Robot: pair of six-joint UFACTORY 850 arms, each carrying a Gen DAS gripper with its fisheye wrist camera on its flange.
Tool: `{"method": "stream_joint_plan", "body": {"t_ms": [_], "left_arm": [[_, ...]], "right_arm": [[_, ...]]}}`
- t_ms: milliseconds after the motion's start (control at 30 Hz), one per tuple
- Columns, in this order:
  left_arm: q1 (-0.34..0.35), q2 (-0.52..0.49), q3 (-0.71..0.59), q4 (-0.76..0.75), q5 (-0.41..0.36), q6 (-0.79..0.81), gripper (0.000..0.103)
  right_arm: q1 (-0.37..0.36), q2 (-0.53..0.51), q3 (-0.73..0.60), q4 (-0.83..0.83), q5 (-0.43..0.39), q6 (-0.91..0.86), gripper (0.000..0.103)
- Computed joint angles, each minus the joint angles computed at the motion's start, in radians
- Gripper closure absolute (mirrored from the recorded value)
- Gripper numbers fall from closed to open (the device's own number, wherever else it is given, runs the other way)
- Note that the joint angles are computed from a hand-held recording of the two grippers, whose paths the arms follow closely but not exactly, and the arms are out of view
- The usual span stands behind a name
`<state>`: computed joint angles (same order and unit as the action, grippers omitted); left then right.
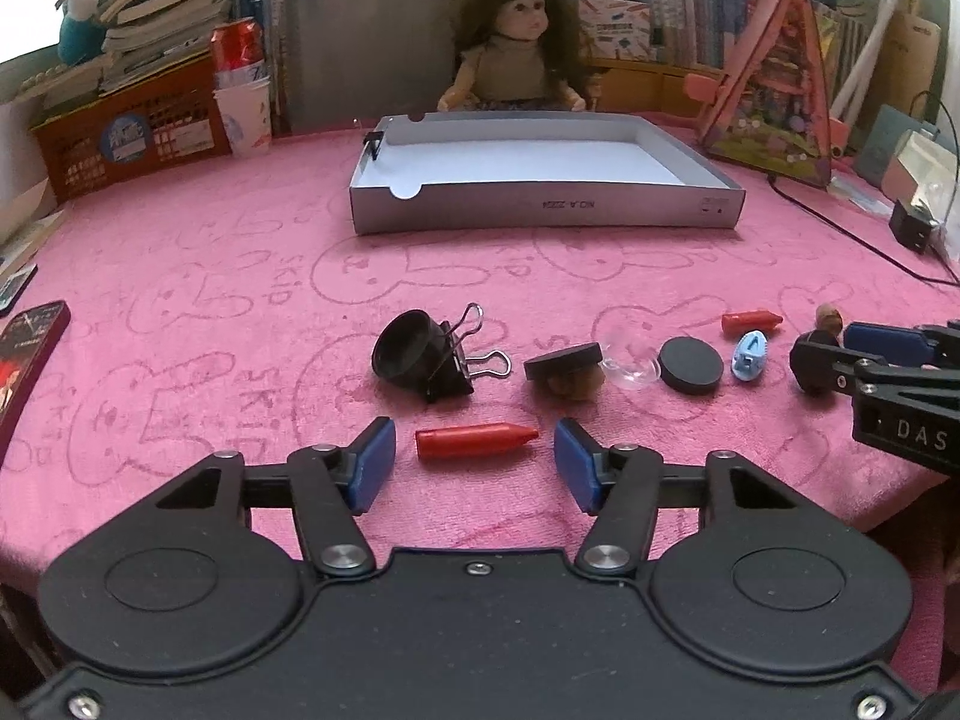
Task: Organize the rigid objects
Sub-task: 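Close the left tool on the red crayon while the right tool closes on the black disc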
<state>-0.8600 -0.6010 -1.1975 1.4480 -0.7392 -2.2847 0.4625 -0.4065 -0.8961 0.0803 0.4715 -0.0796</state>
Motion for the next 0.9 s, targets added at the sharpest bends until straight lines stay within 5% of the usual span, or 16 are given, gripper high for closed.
{"method": "stream_joint_plan", "body": {"t_ms": [267,367,600,767,900], "left_arm": [[-0.005,-0.005,-0.004,0.000,-0.021,-0.003,0.061],[-0.005,0.000,0.002,0.007,-0.015,-0.012,0.061],[-0.007,0.021,0.026,0.059,-0.008,-0.053,0.061],[-0.009,0.021,0.029,0.079,0.009,-0.045,0.061],[-0.010,0.017,0.024,0.080,0.017,-0.033,0.061]], "right_arm": [[0.005,0.000,0.014,-0.012,0.022,-0.005,0.043],[0.012,-0.008,0.006,0.010,0.009,-0.024,0.065],[-0.007,0.022,0.019,-0.062,0.013,0.049,0.065],[-0.032,0.044,0.015,-0.425,-0.079,0.330,0.065],[-0.009,0.040,0.024,-0.377,-0.084,0.232,0.064]]}}
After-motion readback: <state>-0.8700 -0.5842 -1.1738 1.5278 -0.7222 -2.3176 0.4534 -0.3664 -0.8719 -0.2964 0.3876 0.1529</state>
